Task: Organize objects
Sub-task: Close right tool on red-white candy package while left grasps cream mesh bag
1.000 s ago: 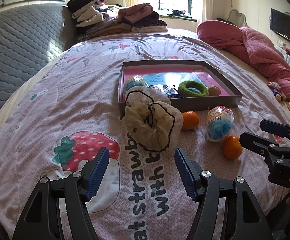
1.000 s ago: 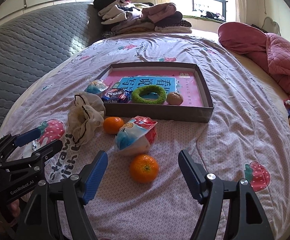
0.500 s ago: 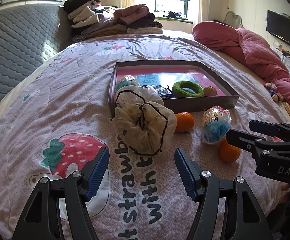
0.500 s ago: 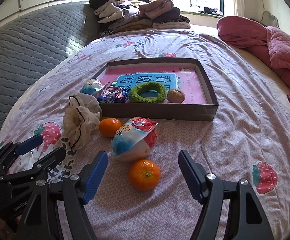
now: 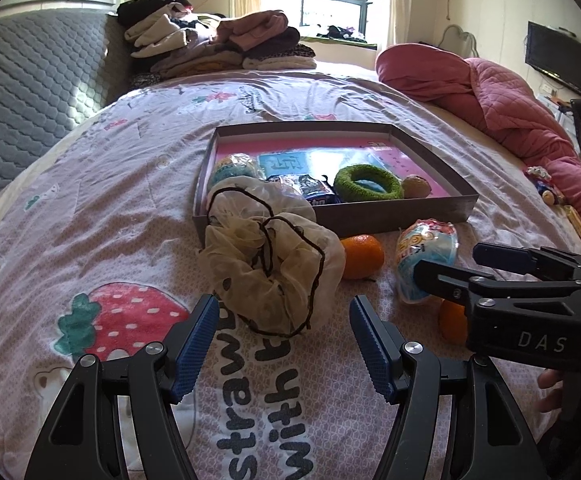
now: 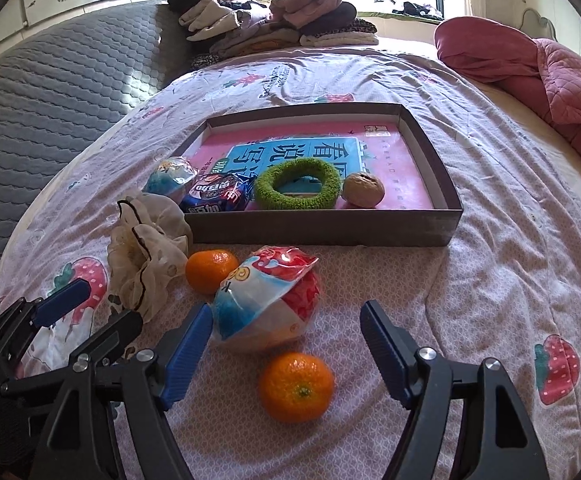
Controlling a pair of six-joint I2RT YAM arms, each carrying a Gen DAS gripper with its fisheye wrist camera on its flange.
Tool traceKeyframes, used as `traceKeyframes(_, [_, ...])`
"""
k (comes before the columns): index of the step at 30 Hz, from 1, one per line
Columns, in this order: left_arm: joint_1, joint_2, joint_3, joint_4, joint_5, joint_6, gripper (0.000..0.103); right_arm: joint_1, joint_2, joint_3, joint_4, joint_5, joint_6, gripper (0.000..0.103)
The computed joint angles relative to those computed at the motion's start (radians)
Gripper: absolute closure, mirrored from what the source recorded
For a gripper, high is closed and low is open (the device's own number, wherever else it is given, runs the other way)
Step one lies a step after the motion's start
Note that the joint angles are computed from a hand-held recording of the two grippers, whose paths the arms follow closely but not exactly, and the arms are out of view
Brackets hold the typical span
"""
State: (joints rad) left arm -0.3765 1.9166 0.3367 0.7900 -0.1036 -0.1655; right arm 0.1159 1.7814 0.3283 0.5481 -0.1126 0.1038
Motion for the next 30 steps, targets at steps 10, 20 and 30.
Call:
traceKeyframes(10, [0.017,0.078,0.081,-0.026,-0.024,0.000,0.034,-0.001,0.079,0.080,-0.027,-0.044,0.018,0.022])
traceKeyframes(20, [0.028,0.124,0.138,-0.053,-0.029,0.008,0.034,-0.044,0.139,0.124,-0.012,-0.152,0.021,0.035])
traceKeyframes(30, [0.075,0.197,0.192,-0.032,0.061,0.013,0.034,-0.050,0.144,0.113,0.035,-0.164,0.016,0.039])
